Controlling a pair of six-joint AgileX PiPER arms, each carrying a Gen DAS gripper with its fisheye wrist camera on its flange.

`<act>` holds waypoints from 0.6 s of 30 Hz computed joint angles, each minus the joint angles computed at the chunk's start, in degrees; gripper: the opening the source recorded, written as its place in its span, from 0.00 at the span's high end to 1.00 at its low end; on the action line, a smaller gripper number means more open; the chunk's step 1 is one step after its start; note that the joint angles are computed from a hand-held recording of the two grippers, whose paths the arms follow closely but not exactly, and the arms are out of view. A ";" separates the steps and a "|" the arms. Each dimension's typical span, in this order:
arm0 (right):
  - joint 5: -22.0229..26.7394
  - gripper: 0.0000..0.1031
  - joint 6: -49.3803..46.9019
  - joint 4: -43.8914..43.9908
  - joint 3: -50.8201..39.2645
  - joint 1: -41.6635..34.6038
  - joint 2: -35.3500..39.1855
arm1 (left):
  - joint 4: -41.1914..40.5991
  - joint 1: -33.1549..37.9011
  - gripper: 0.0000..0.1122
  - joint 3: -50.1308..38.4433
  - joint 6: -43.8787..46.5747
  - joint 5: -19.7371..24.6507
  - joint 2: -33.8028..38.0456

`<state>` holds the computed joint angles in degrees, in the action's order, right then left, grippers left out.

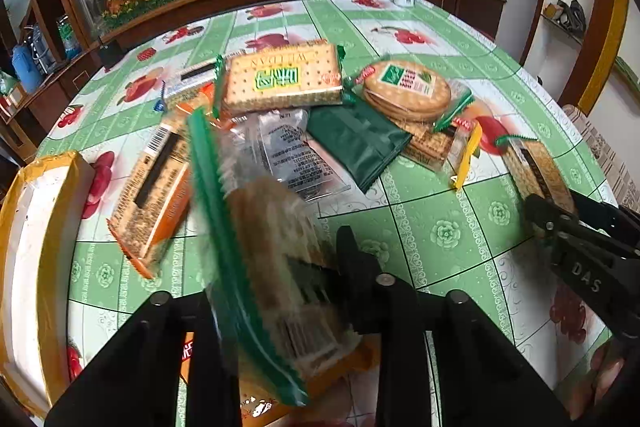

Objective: Organize snacks
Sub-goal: 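Lift the green-edged round cracker bag with left tool while right lifts black-striped cracker pack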

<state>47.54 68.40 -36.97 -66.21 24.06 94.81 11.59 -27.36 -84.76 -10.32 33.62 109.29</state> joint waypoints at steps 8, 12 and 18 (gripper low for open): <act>4.06 0.53 2.93 -3.71 1.56 2.85 -5.31 | 3.93 -0.15 0.88 2.82 -3.08 -2.68 -3.37; 6.26 0.53 3.76 -4.96 1.08 4.72 -6.70 | 3.87 0.38 0.88 4.80 -2.52 -4.77 -4.86; 7.07 0.53 4.73 -5.71 1.34 6.27 -8.70 | -3.10 3.48 0.88 6.62 3.65 -6.96 -6.88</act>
<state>54.62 73.13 -42.69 -64.87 30.33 86.11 8.48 -23.88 -78.15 -6.67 26.66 102.42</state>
